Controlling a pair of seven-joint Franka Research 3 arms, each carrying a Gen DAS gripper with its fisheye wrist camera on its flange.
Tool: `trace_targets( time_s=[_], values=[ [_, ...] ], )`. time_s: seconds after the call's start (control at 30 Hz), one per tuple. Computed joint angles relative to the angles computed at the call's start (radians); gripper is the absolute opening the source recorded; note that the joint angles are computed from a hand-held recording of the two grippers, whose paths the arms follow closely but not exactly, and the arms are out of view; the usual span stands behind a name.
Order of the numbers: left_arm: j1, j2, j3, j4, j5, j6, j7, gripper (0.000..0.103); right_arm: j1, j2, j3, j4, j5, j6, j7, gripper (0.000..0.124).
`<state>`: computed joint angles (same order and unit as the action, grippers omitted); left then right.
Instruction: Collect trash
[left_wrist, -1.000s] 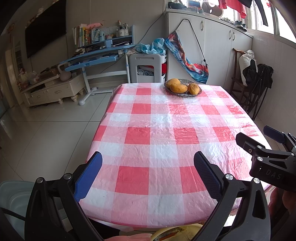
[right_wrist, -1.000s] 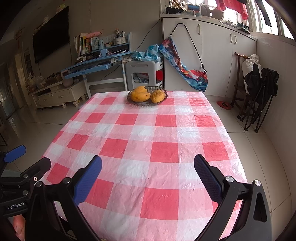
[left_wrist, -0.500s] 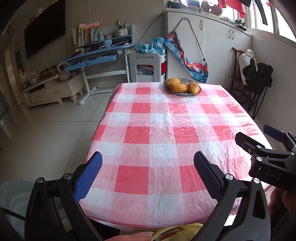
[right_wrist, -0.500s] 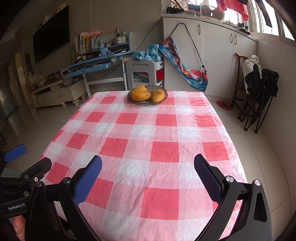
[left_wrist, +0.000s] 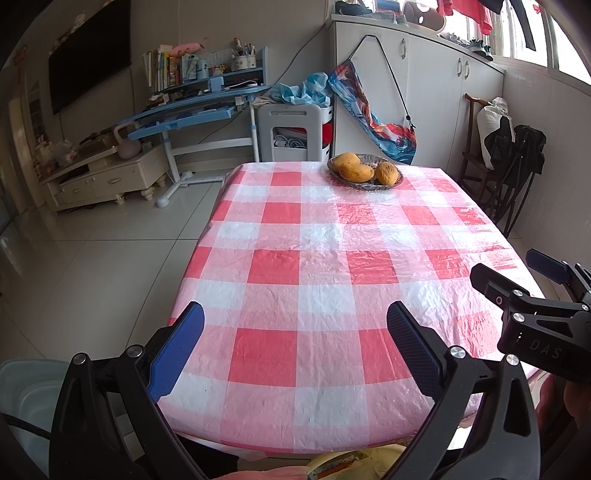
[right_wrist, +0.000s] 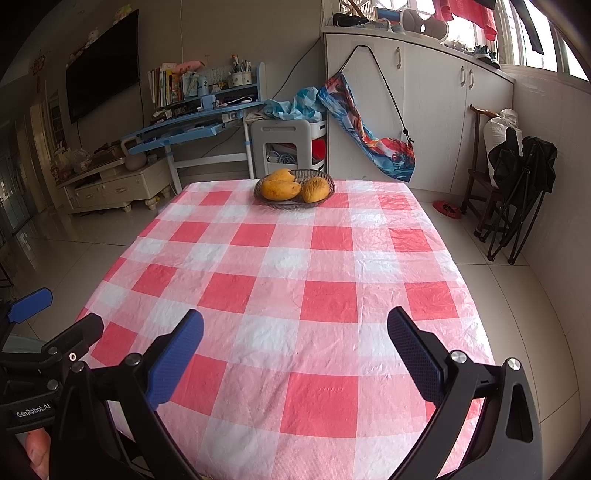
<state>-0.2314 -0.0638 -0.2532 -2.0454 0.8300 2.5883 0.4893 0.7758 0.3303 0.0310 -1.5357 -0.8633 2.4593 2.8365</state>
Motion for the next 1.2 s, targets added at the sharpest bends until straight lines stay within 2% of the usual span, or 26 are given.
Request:
trace_targets(
  time_s=[1.2],
  values=[
    [-0.001, 0.006, 0.003, 0.007, -0.013, 0.000, 0.009, 0.096, 0.002, 0.004, -0.003, -0.006, 0.006, 0.005, -0.009, 0.095]
  ],
)
